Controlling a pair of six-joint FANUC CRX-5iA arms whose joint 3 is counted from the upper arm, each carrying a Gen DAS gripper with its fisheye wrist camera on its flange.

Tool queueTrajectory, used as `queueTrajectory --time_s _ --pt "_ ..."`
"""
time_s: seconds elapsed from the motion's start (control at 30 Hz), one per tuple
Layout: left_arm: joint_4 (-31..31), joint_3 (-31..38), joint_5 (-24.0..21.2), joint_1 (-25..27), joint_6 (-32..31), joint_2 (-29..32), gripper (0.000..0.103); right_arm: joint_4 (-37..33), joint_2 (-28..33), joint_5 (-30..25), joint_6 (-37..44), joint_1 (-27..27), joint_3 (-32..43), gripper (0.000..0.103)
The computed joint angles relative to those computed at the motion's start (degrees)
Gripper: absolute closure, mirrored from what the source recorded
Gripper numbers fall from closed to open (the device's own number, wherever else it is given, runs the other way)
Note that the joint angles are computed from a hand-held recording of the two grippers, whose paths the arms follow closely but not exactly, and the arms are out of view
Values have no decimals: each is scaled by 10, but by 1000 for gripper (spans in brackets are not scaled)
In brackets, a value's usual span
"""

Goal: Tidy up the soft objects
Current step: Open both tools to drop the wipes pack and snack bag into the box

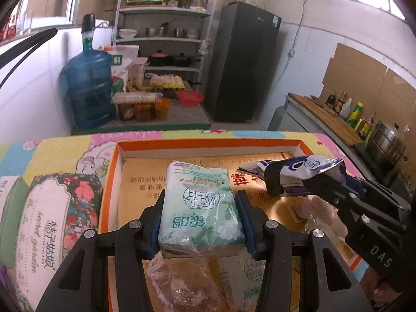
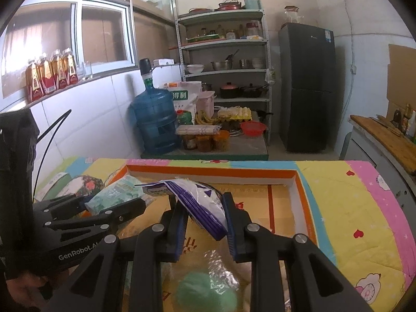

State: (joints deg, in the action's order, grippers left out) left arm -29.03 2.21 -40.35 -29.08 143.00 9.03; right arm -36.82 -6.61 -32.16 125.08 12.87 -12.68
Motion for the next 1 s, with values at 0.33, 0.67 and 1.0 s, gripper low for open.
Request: queueTrajectory --time_s 0.33,0.67,1.0 --pt "65 -2 7 24 -43 11 48 -4 6 -12 6 -2 5 75" --pt "26 -14 26 13 -4 -2 29 -19 5 -18 12 -7 7 49" --pt "9 -14 12 5 8 -11 28 -48 5 -41 25 -23 15 49"
